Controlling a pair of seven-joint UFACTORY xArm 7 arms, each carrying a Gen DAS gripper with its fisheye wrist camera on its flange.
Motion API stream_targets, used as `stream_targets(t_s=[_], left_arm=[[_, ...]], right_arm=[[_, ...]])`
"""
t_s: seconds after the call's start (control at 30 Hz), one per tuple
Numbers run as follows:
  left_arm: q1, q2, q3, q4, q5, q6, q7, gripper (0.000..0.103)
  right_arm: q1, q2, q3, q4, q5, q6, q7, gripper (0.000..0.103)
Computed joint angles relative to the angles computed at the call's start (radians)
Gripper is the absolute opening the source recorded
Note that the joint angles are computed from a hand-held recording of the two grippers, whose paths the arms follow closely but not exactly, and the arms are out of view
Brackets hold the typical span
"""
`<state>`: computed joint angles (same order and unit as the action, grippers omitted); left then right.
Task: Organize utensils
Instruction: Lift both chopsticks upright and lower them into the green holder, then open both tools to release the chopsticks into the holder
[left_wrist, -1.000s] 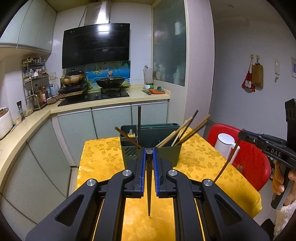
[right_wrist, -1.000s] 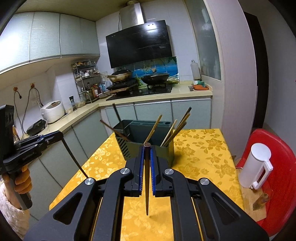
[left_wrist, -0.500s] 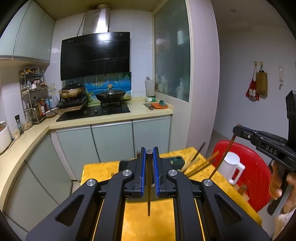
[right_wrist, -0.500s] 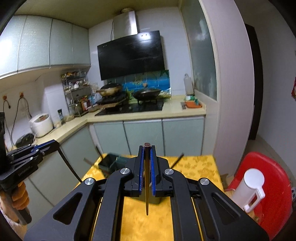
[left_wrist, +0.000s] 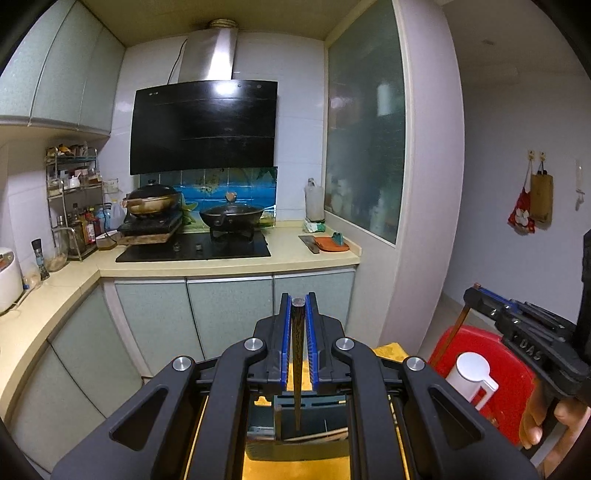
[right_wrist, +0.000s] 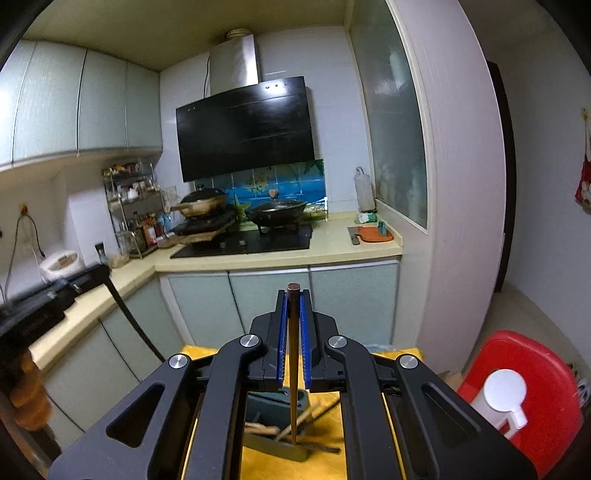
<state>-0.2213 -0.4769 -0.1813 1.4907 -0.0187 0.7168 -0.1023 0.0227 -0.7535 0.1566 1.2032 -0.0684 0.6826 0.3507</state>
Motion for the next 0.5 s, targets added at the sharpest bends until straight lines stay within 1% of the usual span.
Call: stream_targets(t_s=[0.17, 0.5], left_arm=[[0.019, 0.034, -0.021, -0.012, 0.034, -0.015, -0.026, 0.007], [0.002, 0.041, 0.002, -0.121, 0.027, -0.056, -0.036, 0.007]], right_arm=[[0.000, 0.045, 0.009, 0.029, 0.002, -0.027, 0.013, 0.007], [0.013, 0.086, 0.031, -0.009, -0.018, -0.006, 0.034, 0.007]])
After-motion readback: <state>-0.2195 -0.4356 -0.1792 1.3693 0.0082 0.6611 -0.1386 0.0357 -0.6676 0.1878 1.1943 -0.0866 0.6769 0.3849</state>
